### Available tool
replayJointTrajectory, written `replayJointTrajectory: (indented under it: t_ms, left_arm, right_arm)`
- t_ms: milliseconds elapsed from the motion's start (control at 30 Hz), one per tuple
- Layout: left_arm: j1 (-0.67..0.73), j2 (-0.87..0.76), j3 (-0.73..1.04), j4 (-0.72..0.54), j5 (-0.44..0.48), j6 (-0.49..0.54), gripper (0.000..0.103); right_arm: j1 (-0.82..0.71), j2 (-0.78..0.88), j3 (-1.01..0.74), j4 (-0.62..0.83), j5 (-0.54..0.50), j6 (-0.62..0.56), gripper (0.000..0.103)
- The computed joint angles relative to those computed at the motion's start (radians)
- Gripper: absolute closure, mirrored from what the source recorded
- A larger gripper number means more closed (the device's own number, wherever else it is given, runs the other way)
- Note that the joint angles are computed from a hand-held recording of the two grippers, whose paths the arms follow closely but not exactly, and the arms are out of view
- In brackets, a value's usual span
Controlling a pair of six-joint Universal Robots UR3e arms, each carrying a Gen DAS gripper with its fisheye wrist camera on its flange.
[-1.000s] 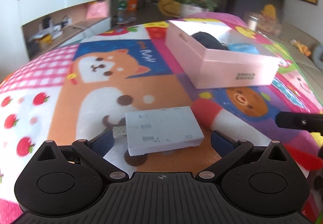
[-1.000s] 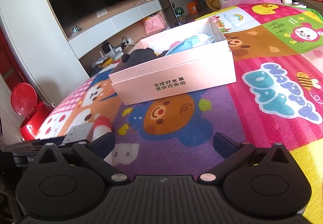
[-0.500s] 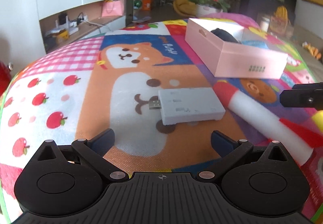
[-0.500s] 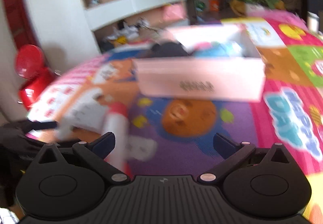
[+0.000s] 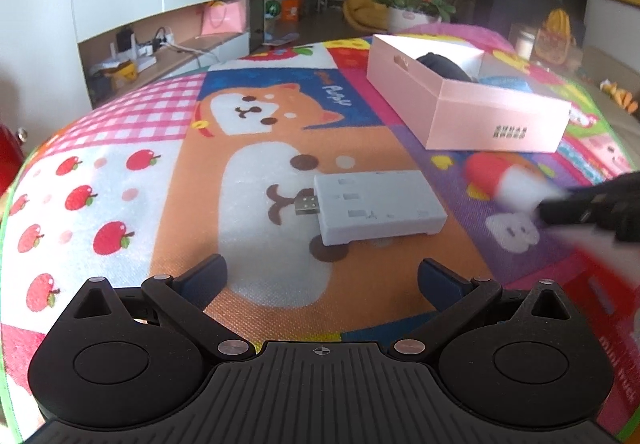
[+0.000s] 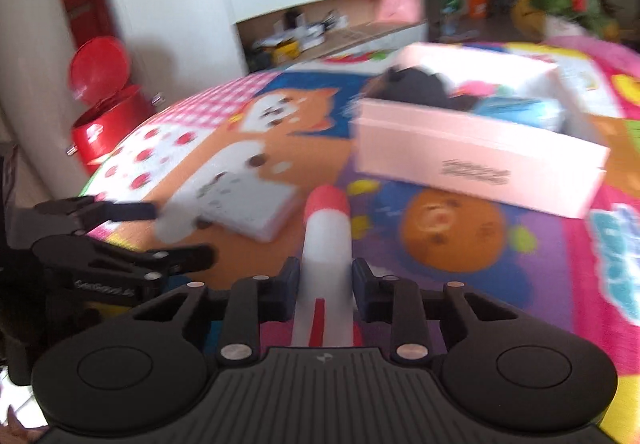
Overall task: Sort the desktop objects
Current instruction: 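Grasp the white tube with red fins with the right tool while the left tool holds the power strip, then carry the white tube toward the pink box while the left tool carries the power strip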
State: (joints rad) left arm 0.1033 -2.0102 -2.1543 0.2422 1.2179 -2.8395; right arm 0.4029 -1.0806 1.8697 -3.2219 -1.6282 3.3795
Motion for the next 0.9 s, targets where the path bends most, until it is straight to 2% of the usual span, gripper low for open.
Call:
replayJointTrajectory:
  t_ms: [133, 267, 300, 333, 433, 500, 533, 733, 900]
  left_arm:
    - [-0.013, -0.002, 0.024, -0.024, 0.017, -0.020, 0.000]
    - [-0.001, -0.007, 0.086, -0.097, -0.084, -0.101, 0.000]
    - [-0.013, -0.018, 0.107, -0.101, -0.086, -0.122, 0.000]
    - [-0.039, -0.034, 0.137, -0.099, -0.055, -0.144, 0.000]
    - [-0.111, -0.083, 0.205, -0.078, 0.050, -0.169, 0.000]
    - [-0.138, -0.103, 0.244, -0.106, 0.080, -0.159, 0.000]
    - [-0.146, -0.110, 0.260, -0.122, 0.087, -0.156, 0.000]
    - [-0.207, -0.175, 0.331, -0.121, 0.189, -0.130, 0.000]
    - [-0.212, -0.199, 0.360, -0.107, 0.202, -0.114, 0.000]
  right_arm:
    - [-0.042, -0.048, 0.146, -0.102, -0.054, 0.083, 0.075]
    - [-0.072, -0.042, 0.233, -0.199, -0.033, 0.130, 0.075]
    - [-0.069, -0.029, 0.242, -0.231, -0.039, 0.137, 0.075]
    - [-0.061, -0.013, 0.245, -0.264, -0.050, 0.141, 0.074]
    - [-0.040, 0.017, 0.238, -0.310, -0.079, 0.142, 0.062]
    - [-0.015, 0.033, 0.224, -0.323, -0.134, 0.153, 0.043]
    - [-0.016, 0.036, 0.234, -0.349, -0.135, 0.156, 0.041]
    - [-0.039, 0.034, 0.271, -0.411, -0.104, 0.169, 0.038]
    - [-0.035, 0.038, 0.274, -0.424, -0.100, 0.154, 0.037]
